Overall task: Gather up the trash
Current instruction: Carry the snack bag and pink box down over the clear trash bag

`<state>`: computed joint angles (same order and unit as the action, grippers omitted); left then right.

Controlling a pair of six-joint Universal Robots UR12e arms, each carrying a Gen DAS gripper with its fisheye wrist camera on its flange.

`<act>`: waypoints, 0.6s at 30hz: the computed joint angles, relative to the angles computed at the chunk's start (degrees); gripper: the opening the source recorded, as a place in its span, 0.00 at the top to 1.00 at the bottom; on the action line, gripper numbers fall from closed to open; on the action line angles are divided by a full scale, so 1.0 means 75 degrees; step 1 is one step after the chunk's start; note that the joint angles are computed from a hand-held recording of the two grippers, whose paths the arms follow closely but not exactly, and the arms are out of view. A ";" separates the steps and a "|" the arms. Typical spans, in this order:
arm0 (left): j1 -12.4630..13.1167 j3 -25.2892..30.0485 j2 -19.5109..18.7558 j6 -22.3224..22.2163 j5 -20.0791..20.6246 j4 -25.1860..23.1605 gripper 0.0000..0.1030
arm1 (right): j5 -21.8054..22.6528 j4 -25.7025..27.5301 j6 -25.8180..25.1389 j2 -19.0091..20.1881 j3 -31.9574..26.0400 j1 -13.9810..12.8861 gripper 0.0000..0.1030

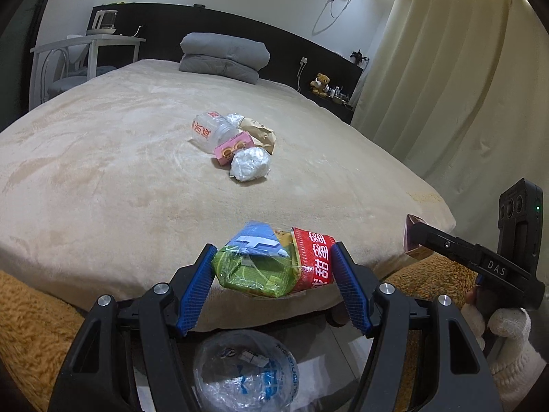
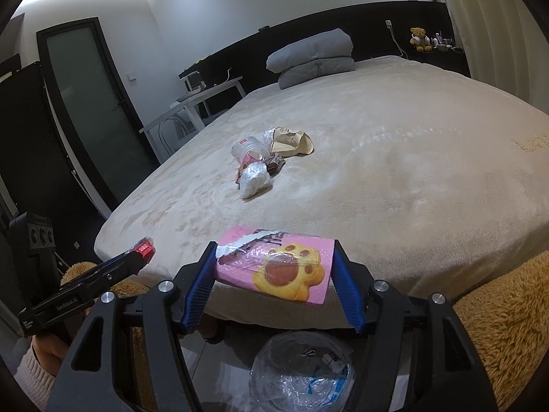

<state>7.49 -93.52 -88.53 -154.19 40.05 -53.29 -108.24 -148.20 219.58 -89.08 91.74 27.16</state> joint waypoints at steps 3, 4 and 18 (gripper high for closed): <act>0.0044 -0.0065 0.0059 0.0080 -0.0086 -0.0380 0.36 | 0.0079 0.0026 0.0002 0.0011 0.0014 0.0030 0.38; 0.0049 -0.0065 0.0064 0.0108 -0.0081 -0.0534 0.36 | 0.0097 0.0086 0.0031 0.0016 0.0010 0.0033 0.38; -0.0111 0.0274 -0.0182 0.0667 0.0098 -0.3099 0.36 | 0.1217 0.0877 0.1115 -0.0049 0.0197 -0.0213 0.38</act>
<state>6.66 -91.47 -89.89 -149.19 40.79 -76.54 -99.12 -141.63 227.94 -89.45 93.22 25.56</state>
